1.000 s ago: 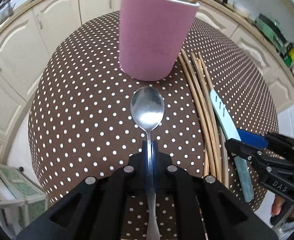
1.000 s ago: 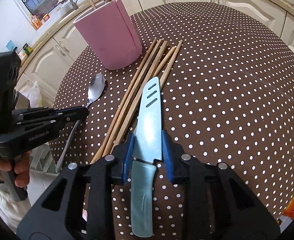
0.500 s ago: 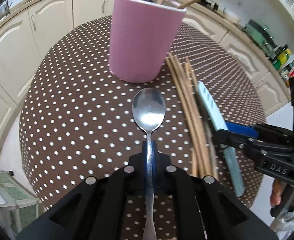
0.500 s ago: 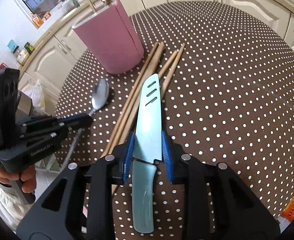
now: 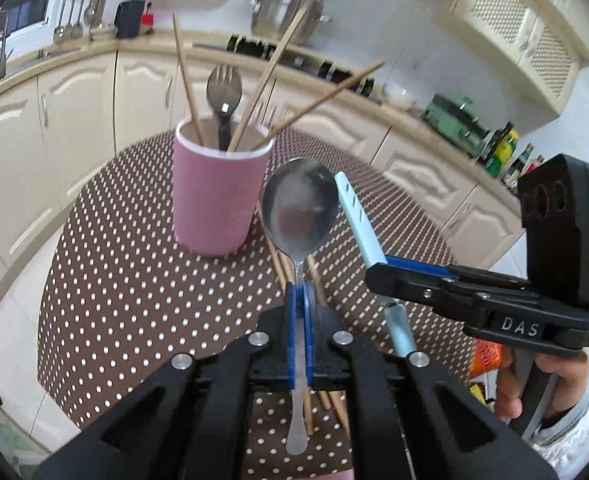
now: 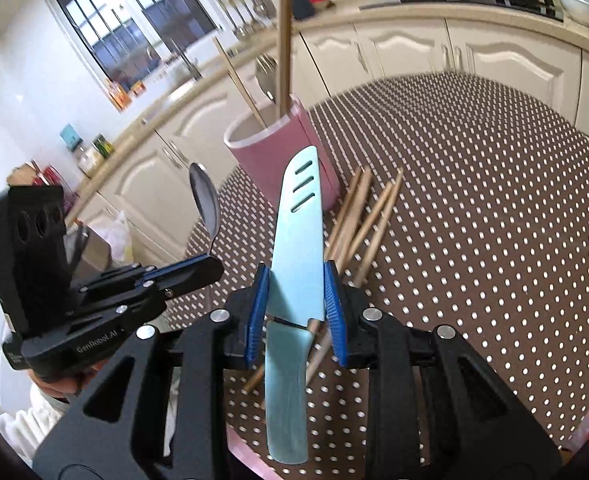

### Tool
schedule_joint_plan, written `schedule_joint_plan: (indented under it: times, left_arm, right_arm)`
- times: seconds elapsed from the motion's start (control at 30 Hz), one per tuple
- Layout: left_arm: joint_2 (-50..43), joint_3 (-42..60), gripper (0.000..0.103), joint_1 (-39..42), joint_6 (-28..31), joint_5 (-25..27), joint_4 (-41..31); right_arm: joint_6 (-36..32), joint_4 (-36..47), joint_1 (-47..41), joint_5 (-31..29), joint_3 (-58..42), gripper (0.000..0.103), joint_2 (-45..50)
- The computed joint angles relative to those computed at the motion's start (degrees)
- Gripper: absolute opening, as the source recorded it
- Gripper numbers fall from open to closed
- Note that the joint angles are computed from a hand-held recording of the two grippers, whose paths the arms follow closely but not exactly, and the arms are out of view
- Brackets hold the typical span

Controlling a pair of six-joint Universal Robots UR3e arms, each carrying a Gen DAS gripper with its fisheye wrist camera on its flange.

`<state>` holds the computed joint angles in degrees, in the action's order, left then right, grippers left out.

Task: Organize utensils
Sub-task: 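Lift the spoon and knife with both grippers and carry them over the pink cup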

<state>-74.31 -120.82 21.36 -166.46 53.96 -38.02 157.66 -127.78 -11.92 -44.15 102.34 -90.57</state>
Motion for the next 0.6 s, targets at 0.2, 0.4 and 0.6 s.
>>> schedule_joint_plan:
  times: [0.2, 0.4, 0.6]
  left_arm:
    - [4.97, -1.21, 0.003, 2.32, 0.1, -4.38, 0.14]
    - [6.88, -1.16, 0.003, 3.89, -0.43, -7.6, 1.81]
    - [6.15, 0.98, 0.003, 5.71, -1.07, -9.4, 3.56]
  right_arm:
    - [4.81, -10.39, -1.98, 5.58, 3.74, 0.028, -2.32]
    - [12.68, -26.47, -0.11, 5.04, 6.49, 0.028, -1.84]
    - [18.78, -35.77, 3.4, 3.84, 2.9, 0.028, 3.71]
